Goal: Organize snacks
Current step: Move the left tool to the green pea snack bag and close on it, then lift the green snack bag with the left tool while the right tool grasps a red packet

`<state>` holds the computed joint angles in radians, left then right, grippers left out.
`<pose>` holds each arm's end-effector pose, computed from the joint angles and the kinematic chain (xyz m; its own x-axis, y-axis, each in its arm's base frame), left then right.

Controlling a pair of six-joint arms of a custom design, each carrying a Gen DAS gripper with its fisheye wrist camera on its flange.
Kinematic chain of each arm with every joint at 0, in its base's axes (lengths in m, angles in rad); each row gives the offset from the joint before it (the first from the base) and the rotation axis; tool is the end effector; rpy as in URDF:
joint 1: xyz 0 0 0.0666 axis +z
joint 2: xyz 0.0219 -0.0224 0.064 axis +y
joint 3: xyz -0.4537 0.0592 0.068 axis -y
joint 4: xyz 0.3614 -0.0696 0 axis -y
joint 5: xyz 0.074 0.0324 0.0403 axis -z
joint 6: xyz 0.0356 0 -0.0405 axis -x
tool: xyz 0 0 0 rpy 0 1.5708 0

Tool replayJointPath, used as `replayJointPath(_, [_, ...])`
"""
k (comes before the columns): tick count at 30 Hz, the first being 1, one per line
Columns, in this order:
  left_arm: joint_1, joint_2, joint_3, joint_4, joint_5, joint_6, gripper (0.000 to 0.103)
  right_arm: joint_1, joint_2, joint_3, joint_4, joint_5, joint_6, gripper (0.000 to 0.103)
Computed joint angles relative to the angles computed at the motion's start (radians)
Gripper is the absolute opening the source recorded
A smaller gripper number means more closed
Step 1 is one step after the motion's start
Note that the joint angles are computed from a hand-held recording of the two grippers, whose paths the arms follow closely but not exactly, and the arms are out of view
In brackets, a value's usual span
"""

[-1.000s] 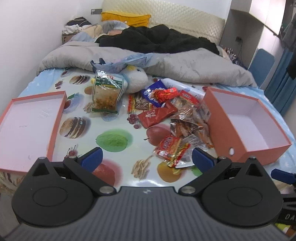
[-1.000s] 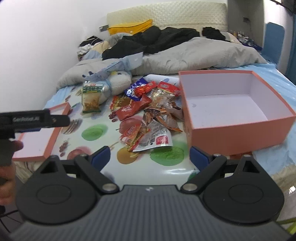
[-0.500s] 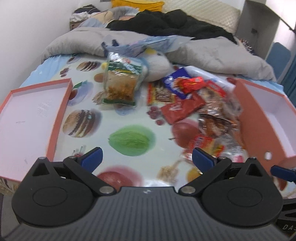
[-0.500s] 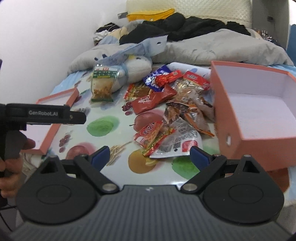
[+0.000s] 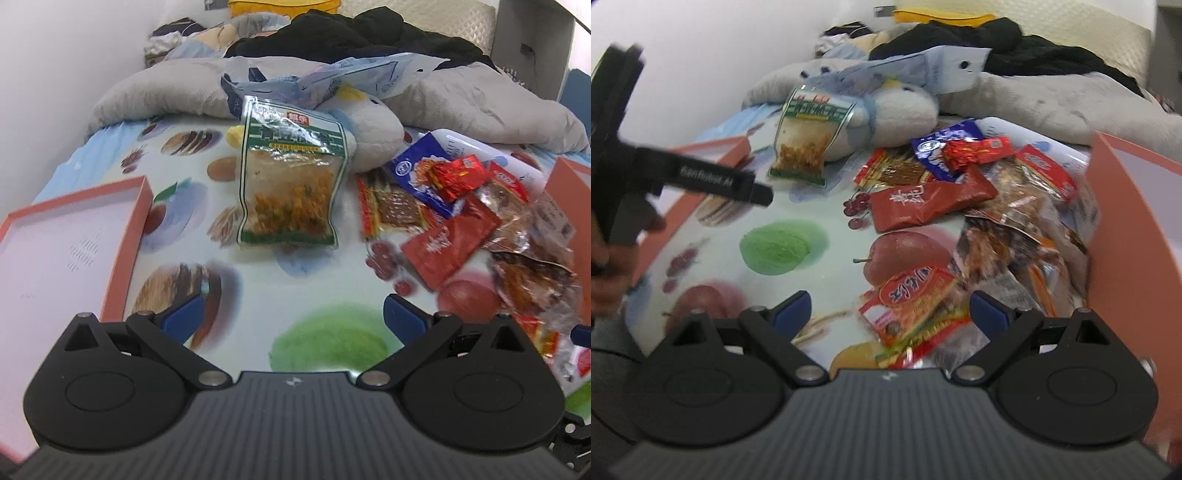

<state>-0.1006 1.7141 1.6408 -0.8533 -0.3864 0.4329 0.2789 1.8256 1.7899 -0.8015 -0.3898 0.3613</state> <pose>0.5769 -0.0451 0.4578 -0.6667 -0.3233 -0.6716 -0.4537 0.8909 0.0216 0.6065 0.1873 0.4601 -0.4915 -0.4809 -0.7261 -0.7194 0.6940 0.0274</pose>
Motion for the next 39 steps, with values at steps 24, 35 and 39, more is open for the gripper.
replayJointPath(24, [0.113,0.171,0.068,0.259,0.075,-0.213,0.094,0.041,0.164,0.212,-0.200,0.019,0.071,0.067])
replayJointPath(35, [0.103,0.171,0.055,0.294,0.120,-0.153,0.071,0.047,0.161,0.208,-0.177,0.028,0.038,0.059])
replayJointPath(39, [0.098,0.151,0.034,0.300,0.123,-0.123,0.067,0.043,0.158,0.208,-0.173,0.031,0.024,0.059])
